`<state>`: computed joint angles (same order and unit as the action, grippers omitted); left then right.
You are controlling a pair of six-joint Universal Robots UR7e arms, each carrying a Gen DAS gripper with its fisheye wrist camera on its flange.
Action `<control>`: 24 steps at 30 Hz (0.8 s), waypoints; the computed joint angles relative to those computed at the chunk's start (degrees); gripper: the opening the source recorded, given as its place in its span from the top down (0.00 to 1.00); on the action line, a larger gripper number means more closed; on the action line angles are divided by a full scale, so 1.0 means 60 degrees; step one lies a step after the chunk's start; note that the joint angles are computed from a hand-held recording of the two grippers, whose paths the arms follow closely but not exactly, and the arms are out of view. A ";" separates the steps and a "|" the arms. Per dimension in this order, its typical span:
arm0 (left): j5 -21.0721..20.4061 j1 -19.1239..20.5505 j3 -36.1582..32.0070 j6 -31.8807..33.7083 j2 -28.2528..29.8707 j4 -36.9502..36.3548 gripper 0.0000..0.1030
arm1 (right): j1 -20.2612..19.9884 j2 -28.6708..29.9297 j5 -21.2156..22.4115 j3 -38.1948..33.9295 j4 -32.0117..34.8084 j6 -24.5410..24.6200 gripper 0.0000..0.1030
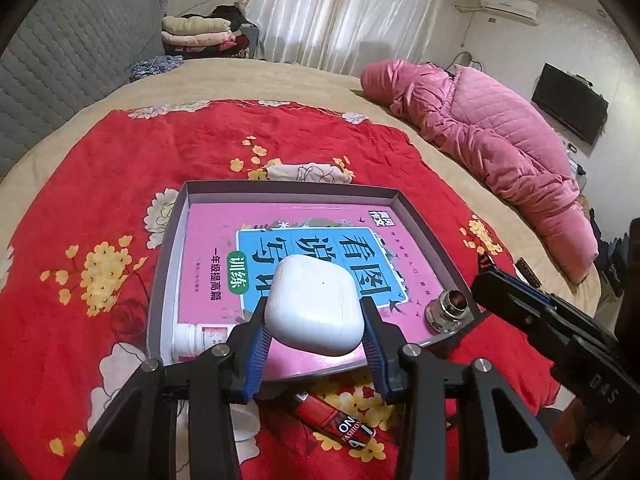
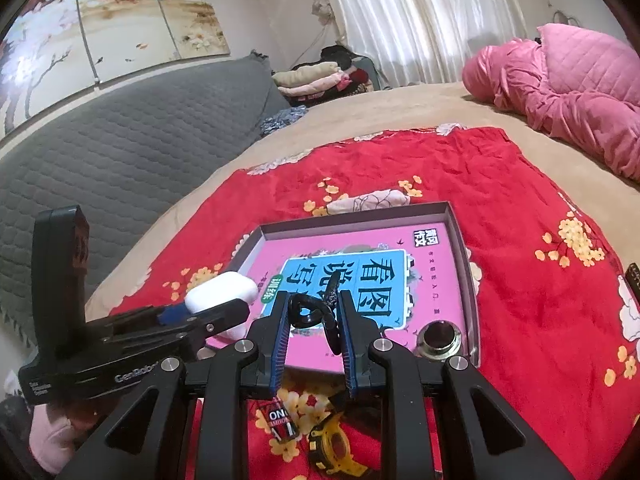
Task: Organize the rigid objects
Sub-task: 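Carry the earbud case over the box with the left tool while the right tool carries the clasp there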
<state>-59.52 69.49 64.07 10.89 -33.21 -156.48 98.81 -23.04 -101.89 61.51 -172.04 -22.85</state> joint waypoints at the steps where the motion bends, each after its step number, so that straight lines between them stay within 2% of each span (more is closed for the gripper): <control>1: 0.0041 -0.0012 0.0025 0.0058 -0.0012 -0.0074 0.59 | -0.0005 0.0033 -0.0016 -0.0076 0.0019 0.0053 0.77; 24: 0.0061 0.0113 -0.1019 -0.0104 0.0526 0.0675 0.59 | 0.0032 0.0484 -0.0467 -0.1064 0.0249 0.0138 0.77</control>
<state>-59.16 70.17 57.96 10.26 -30.05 -152.44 99.00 -20.14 -104.69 55.12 -170.55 -22.02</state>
